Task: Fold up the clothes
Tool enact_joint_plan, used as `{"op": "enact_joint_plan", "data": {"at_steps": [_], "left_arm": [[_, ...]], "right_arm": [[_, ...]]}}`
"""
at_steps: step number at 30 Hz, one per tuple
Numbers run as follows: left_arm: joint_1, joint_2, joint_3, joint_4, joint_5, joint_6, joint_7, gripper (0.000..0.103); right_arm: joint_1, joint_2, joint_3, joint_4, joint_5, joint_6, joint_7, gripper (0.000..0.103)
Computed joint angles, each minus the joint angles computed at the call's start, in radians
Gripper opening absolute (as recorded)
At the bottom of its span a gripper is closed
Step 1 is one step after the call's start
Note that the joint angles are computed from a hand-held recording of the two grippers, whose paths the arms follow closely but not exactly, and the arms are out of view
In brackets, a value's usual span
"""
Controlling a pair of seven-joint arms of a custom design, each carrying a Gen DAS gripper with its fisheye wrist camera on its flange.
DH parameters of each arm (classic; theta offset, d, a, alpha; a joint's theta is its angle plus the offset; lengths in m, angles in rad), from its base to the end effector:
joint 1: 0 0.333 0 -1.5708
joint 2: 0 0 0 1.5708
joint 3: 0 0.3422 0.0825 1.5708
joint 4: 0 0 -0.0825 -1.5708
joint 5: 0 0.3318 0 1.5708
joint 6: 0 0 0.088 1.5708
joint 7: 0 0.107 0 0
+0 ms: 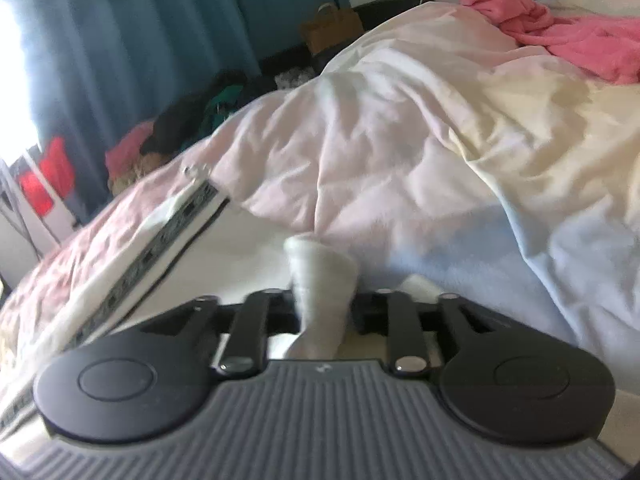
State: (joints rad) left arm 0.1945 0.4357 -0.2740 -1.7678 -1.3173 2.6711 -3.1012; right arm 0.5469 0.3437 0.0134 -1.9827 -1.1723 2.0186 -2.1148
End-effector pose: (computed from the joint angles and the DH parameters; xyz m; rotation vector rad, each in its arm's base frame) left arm 0.6491 0.0024 0.4103 -1.2511 2.1889 -1.2697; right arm 0.5091 0.2553 0.3570 -0.3130 2.4000 -1.1229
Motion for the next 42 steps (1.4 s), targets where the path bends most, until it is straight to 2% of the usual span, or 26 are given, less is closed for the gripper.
{"op": "enact_joint_plan", "data": {"at_steps": [2,4,5,9,13,18,22,24,26,31,33,38,42], "left_arm": [[0.009,-0.037,-0.008,-0.04,-0.04,0.009,0.051,0.054],[0.009,-0.08,-0.003,-0.081,-0.096,0.011,0.114,0.063],[0.007,-0.101,0.005,-0.101,-0.121,0.006,0.141,0.068],[0.001,-0.195,0.049,-0.185,-0.218,-0.041,0.22,0.084],[-0.015,-0.282,0.103,-0.264,-0.283,-0.084,0.283,0.089],[-0.03,-0.384,0.184,-0.361,-0.318,-0.164,0.314,0.097],[-0.019,-0.426,0.235,-0.403,-0.275,-0.206,0.242,0.097],[-0.012,-0.427,0.251,-0.402,-0.228,-0.186,0.141,0.097],[0.003,-0.406,0.266,-0.375,-0.157,-0.173,-0.017,0.097],[0.078,-0.288,0.303,-0.211,0.114,-0.152,-0.597,0.097],[0.116,-0.239,0.316,-0.138,0.202,-0.155,-0.776,0.097],[0.203,-0.095,0.344,0.075,0.365,-0.251,-1.174,0.102],[0.266,0.014,0.327,0.195,0.418,-0.321,-1.333,0.102]], "right_arm": [[0.019,-0.003,0.012,0.022,0.0,-0.036,-0.071,0.066],[0.039,-0.004,0.022,0.046,-0.002,-0.071,-0.144,0.079],[0.057,-0.004,0.03,0.063,-0.012,-0.096,-0.185,0.081],[0.121,-0.005,0.062,0.135,-0.037,-0.145,-0.346,0.081],[0.197,0.008,0.091,0.224,-0.058,-0.157,-0.469,0.081],[0.298,0.031,0.104,0.312,-0.071,-0.175,-0.53,0.081],[0.361,0.047,0.098,0.355,-0.058,-0.21,-0.53,0.081],[0.376,0.041,0.094,0.35,-0.047,-0.217,-0.505,0.081],[0.38,0.028,0.095,0.336,-0.035,-0.216,-0.473,0.081],[0.389,-0.001,0.105,0.304,-0.014,-0.255,-0.394,0.081],[0.394,-0.008,0.112,0.298,-0.007,-0.282,-0.369,0.081],[0.372,-0.079,0.134,0.195,-0.005,-0.254,-0.223,0.081],[0.341,-0.148,0.164,0.101,0.023,-0.264,-0.078,0.081]]}}
